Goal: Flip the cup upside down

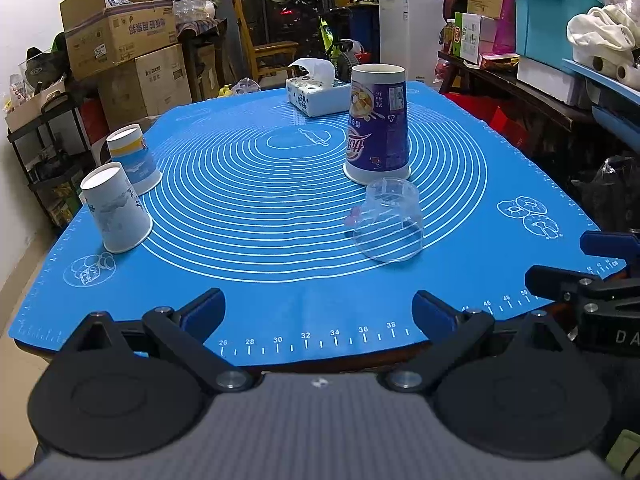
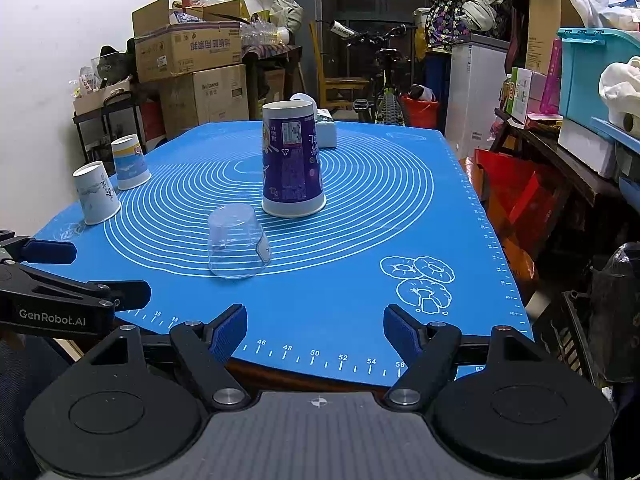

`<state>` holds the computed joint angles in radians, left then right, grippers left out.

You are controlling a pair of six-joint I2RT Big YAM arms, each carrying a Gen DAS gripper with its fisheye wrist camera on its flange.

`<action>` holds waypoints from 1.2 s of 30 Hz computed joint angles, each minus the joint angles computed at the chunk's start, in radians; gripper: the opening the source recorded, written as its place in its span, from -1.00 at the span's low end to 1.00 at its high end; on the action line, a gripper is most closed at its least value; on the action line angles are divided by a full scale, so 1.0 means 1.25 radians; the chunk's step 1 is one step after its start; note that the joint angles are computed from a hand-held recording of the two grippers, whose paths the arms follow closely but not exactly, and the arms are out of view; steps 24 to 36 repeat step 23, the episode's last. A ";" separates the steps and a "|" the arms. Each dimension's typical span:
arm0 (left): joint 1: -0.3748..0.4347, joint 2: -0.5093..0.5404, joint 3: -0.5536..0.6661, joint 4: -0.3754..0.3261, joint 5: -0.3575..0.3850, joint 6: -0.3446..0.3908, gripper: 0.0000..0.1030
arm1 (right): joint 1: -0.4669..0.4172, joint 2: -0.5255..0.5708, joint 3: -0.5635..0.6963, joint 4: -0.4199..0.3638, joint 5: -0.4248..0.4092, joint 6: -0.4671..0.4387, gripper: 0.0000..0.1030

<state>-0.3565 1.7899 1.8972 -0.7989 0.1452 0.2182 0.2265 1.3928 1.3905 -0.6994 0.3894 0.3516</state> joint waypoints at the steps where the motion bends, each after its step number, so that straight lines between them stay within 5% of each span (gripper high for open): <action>1: 0.000 0.000 0.000 0.000 0.000 0.000 0.92 | 0.000 0.000 0.000 0.000 0.000 0.000 0.55; 36: 0.003 0.003 0.006 -0.011 0.001 0.000 0.92 | 0.000 -0.001 -0.001 -0.002 -0.001 0.006 0.55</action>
